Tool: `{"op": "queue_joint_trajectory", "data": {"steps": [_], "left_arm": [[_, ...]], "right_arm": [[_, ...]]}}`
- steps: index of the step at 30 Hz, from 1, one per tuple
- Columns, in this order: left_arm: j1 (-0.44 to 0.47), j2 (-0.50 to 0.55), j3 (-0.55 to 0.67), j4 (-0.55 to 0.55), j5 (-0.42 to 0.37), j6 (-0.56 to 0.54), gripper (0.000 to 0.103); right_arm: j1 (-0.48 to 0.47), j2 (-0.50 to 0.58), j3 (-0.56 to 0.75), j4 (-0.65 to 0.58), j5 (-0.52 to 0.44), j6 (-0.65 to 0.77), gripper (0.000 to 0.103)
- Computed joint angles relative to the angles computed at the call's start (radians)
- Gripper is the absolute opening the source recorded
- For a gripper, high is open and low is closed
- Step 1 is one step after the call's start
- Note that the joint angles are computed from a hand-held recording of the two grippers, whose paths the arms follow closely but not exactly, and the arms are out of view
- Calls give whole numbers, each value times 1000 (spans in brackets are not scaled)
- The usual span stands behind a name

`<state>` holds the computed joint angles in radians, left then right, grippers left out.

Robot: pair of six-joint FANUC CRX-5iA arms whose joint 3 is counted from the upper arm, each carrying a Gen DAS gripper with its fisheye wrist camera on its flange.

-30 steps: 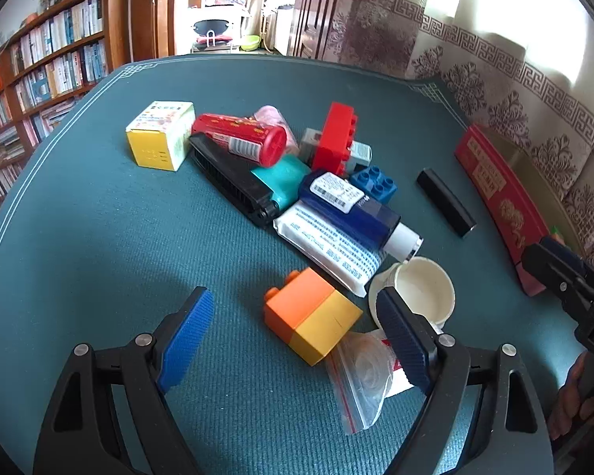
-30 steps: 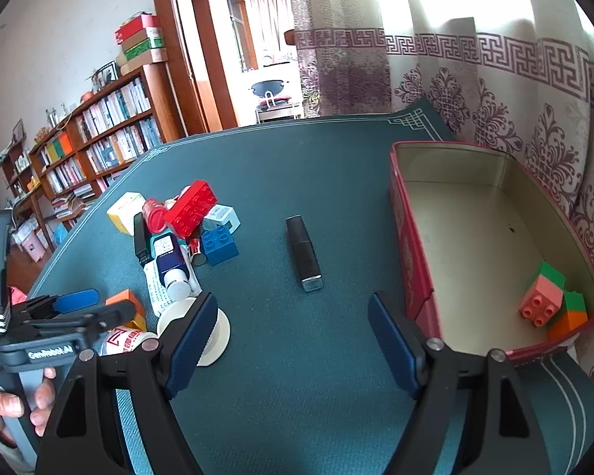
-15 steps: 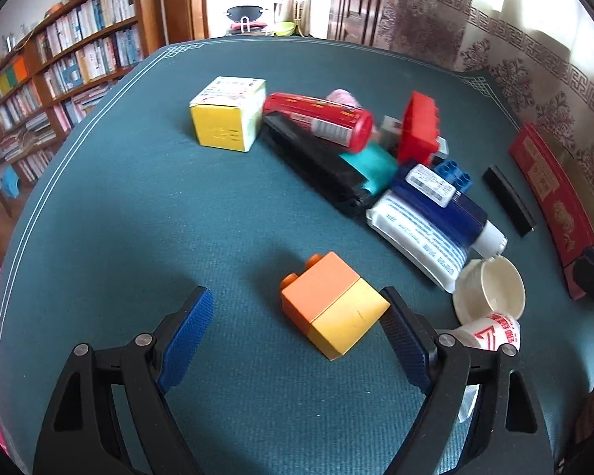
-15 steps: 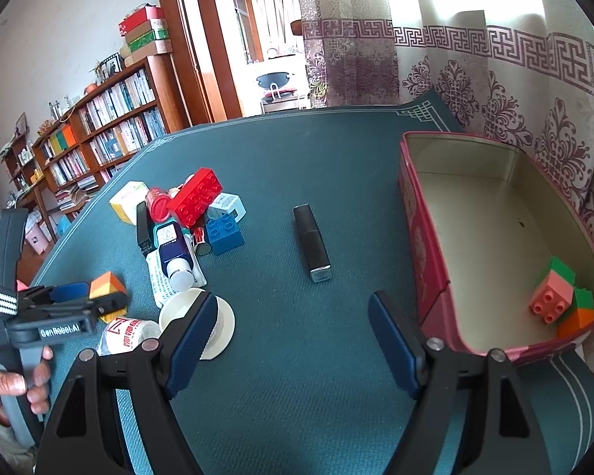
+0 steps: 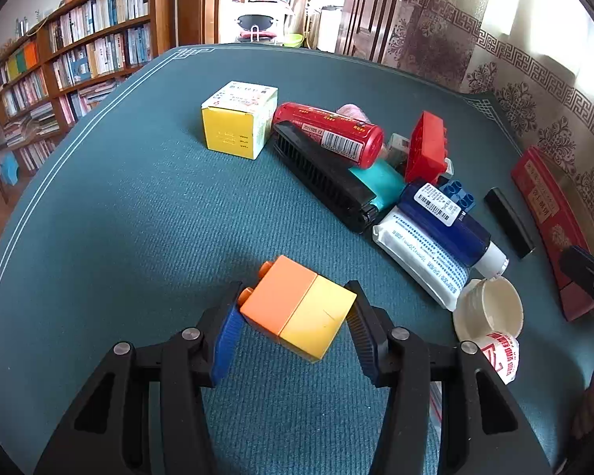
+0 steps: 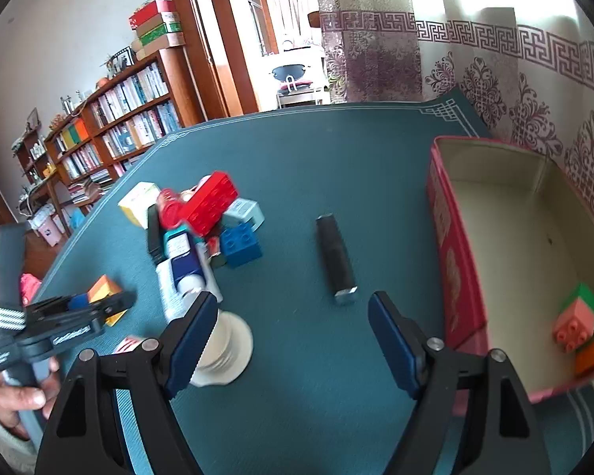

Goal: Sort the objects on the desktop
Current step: 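Hold the orange-yellow block in the left gripper while the right grasps the black stick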

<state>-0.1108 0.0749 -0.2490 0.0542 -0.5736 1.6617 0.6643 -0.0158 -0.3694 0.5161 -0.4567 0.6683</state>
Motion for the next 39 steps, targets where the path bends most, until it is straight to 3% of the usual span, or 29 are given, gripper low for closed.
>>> {"op": "queue_joint_trajectory", "data": {"steps": [5, 14, 21, 26, 28, 32, 39], "left_arm": [[-37, 8, 37, -90, -20, 47, 53], [-29, 31, 54, -60, -29, 19, 53], [-33, 30, 55, -69, -34, 26, 54], [-29, 30, 51, -57, -28, 16, 54], [-28, 26, 46, -56, -24, 20, 54], [-28, 14, 40, -80, -11, 62, 54], [-47, -15, 29, -141, 26, 123, 54]], "right_arm": [[-31, 78, 122, -137, -76, 115, 71], [-43, 188, 257, -168, -169, 189, 59], [-52, 257, 356, -265, -278, 304, 46], [-46, 254, 344, -238, -272, 300, 34], [-51, 246, 342, -275, -256, 341, 22], [-51, 218, 308, -279, -208, 359, 22], [-30, 114, 156, -129, -66, 219, 22]]}}
